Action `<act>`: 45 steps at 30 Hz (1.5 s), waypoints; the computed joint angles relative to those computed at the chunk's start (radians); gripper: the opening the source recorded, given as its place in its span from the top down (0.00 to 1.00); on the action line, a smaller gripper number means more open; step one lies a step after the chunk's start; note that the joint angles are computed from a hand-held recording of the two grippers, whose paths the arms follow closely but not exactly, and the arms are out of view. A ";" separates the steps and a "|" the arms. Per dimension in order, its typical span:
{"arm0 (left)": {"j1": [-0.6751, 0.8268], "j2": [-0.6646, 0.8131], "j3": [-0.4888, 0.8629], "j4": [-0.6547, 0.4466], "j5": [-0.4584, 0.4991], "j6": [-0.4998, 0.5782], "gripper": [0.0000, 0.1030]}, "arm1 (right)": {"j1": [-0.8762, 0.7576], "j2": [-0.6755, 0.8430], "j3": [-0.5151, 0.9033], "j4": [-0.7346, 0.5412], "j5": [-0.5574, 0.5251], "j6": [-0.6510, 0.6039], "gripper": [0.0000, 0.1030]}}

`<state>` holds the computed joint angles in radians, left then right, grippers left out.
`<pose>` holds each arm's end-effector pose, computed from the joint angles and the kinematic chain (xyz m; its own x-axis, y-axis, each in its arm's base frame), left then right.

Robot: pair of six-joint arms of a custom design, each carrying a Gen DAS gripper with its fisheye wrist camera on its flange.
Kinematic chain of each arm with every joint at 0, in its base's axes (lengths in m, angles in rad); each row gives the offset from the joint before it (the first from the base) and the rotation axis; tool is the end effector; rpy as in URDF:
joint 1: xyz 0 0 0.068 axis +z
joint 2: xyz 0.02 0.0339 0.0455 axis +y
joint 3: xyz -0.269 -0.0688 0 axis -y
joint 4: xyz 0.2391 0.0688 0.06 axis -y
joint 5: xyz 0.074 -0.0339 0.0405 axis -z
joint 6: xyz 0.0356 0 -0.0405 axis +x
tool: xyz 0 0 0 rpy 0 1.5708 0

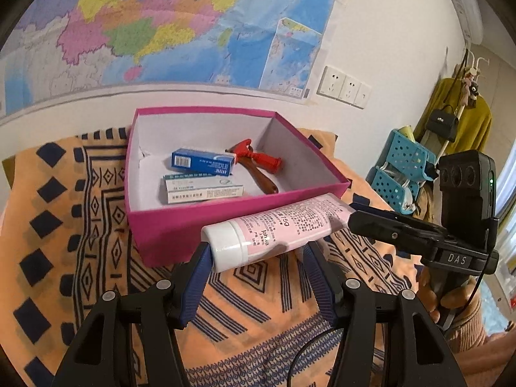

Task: Organize rigid objects
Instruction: 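Lift the pink tube with the right gripper over the magenta box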

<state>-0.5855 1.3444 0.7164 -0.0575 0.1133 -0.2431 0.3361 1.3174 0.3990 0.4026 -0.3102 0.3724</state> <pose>0.2253 -0.1542 0.2145 -0.6618 0.1519 -0.7341 0.4767 0.8410 -0.2558 0.2223 0.0892 0.1671 -0.6392 0.1437 -0.7555 -0.3566 0.8150 0.4568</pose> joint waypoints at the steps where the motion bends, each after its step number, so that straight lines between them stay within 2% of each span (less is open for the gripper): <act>1: -0.002 -0.001 0.005 -0.001 -0.006 0.000 0.43 | -0.001 -0.004 0.004 -0.006 0.002 -0.004 0.47; 11: 0.011 0.026 0.064 0.001 -0.018 0.026 0.43 | -0.039 -0.005 0.064 -0.029 -0.023 -0.042 0.47; 33: 0.036 0.218 0.236 0.018 -0.054 0.067 0.43 | -0.124 0.183 0.203 0.001 -0.073 -0.066 0.47; 45: 0.045 0.278 0.282 0.013 -0.052 0.069 0.43 | -0.140 0.240 0.242 -0.008 -0.086 -0.068 0.47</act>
